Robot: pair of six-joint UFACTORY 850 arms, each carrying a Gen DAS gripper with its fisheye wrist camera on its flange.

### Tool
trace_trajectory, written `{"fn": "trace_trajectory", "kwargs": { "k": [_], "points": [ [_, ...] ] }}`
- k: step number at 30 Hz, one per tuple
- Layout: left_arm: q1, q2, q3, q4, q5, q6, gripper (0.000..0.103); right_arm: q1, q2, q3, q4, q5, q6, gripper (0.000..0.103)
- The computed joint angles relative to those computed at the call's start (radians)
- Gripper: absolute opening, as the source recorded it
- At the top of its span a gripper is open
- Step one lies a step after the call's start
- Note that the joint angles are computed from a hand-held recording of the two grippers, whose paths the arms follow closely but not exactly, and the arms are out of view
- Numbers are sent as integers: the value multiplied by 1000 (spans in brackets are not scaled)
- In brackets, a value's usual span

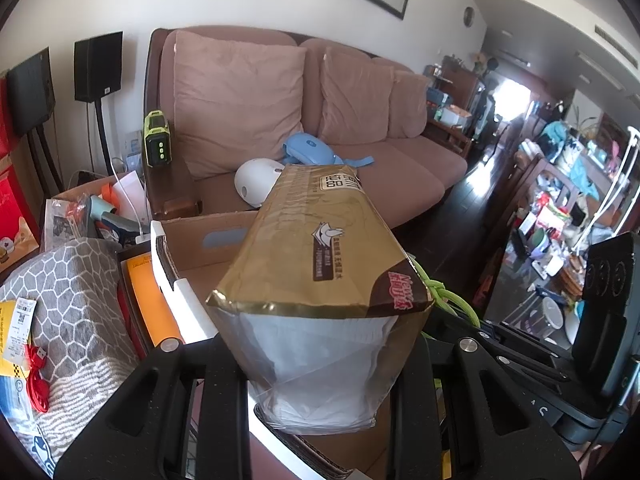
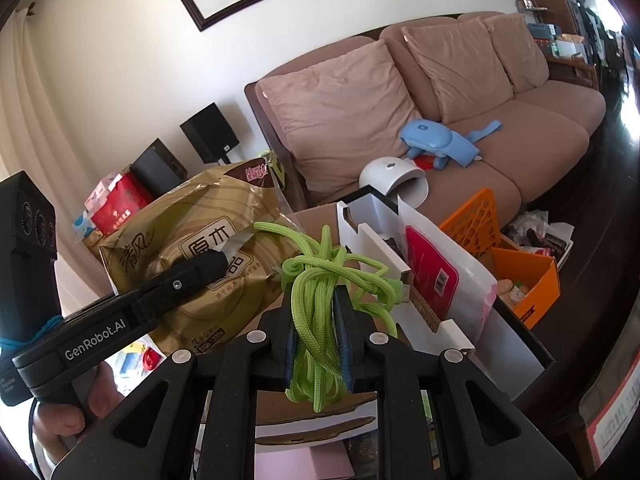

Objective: Organize objects
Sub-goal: 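Lower the gold bag with the left gripper while the right gripper lowers the green rope into the box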

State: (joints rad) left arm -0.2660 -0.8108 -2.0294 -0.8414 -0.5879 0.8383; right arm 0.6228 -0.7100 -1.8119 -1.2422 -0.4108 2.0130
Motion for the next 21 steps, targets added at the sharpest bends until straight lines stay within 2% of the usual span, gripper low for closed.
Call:
{"fn": "trace_trajectory", "kwargs": {
  "k": [21],
  "points": [
    [6,-4,0,7,12,-31,26,-2,-6,-3,41,7,-38,20]
  ]
}}
